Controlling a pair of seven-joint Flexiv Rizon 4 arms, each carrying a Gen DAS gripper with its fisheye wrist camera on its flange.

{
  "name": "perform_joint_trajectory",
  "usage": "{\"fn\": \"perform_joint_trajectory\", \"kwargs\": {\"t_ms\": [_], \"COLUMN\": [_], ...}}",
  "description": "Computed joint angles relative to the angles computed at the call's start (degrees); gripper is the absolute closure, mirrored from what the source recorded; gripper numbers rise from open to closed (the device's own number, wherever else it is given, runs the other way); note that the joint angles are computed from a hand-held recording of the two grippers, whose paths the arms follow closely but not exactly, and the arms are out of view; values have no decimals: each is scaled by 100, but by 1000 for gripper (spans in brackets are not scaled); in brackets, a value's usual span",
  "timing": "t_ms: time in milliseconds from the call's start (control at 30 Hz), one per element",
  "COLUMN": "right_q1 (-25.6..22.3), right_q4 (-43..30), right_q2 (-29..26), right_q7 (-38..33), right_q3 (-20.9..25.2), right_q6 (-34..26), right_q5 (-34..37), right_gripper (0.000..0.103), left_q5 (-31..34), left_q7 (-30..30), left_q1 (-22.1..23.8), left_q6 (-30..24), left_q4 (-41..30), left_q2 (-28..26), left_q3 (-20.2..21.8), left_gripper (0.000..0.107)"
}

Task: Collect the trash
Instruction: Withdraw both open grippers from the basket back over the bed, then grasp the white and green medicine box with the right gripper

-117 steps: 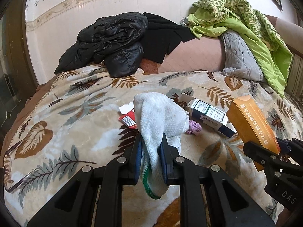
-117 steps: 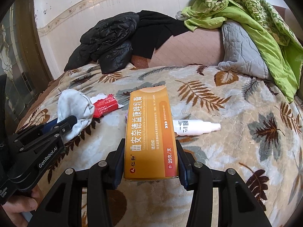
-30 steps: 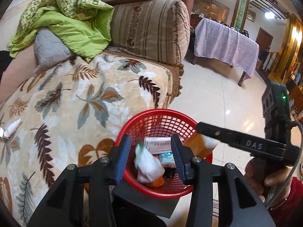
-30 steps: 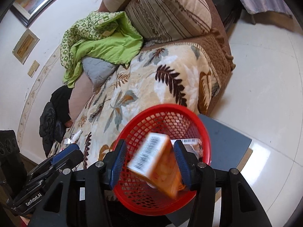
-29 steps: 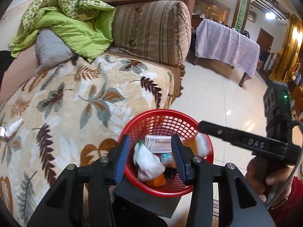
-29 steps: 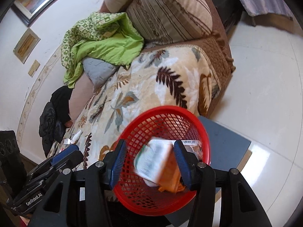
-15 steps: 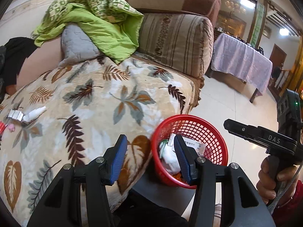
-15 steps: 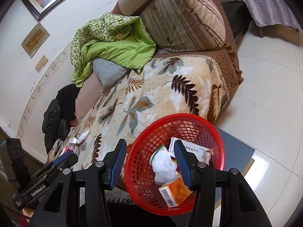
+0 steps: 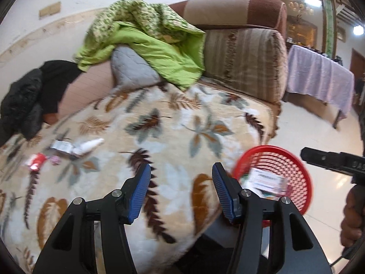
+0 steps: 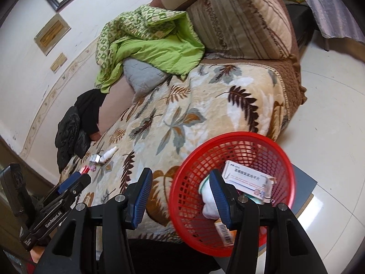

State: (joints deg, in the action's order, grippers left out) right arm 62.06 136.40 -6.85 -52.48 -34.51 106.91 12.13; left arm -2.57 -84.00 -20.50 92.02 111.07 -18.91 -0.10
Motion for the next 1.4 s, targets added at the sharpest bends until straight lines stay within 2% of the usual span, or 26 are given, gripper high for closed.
{"fn": "perform_joint_trajectory", "kwargs": {"t_ms": [133,300,500,700,767,800,900,1000,1100,1167,1233,1333,1367,1400], "right_q1": [78,31,247,272,73,-181,-619,-1341,-2057,-2602,-2993,-3318,-3356,-3396], "right_q4": [-119,-254,-367,-501,-620,-738,-1005,-1479,-2081,-2603,-3255,-4176,-4490,-4873], "right_q2": [-59,-154,-234,-334,-403,-465,-631,-915,-1288,-1608,-2004,-2565,-2756,-2986], "right_q7": [50,188,383,653,726,742,816,792,692,529,315,-103,-253,-448], "right_q3": [-6,113,-50,-50,175,460,955,1774,2615,3288,3840,4411,4530,4671], "right_q6": [-95,-180,-316,-440,-502,-551,-663,-847,-1084,-1310,-1645,-2141,-2315,-2542], "right_q5": [-191,-487,-850,-1300,-1458,-1557,-1871,-2170,-2444,-2610,-2792,-2946,-2975,-2993], "right_gripper": [46,46,46,46,46,46,46,46,46,46,46,46,46,46], "left_q5": [350,630,840,676,581,515,197,-174,-417,-560,-808,-1167,-1253,-1298], "left_q7": [-387,-665,-881,-762,-698,-657,-469,-319,-299,-320,-246,-145,-151,-218], "left_q1": [-428,-495,-450,-13,119,206,666,1149,1338,1479,1887,2484,2594,2556], "left_q6": [25,69,175,335,384,398,432,439,356,262,206,240,259,211], "left_q4": [-41,19,132,371,440,477,631,760,759,725,733,747,741,663], "left_q2": [13,91,191,302,313,319,345,342,265,193,118,-28,-84,-169], "left_q3": [716,1006,1169,872,801,746,384,78,188,275,77,-222,-241,-92], "left_gripper": [51,51,51,50,49,49,48,48,48,48,48,48,48,48]}}
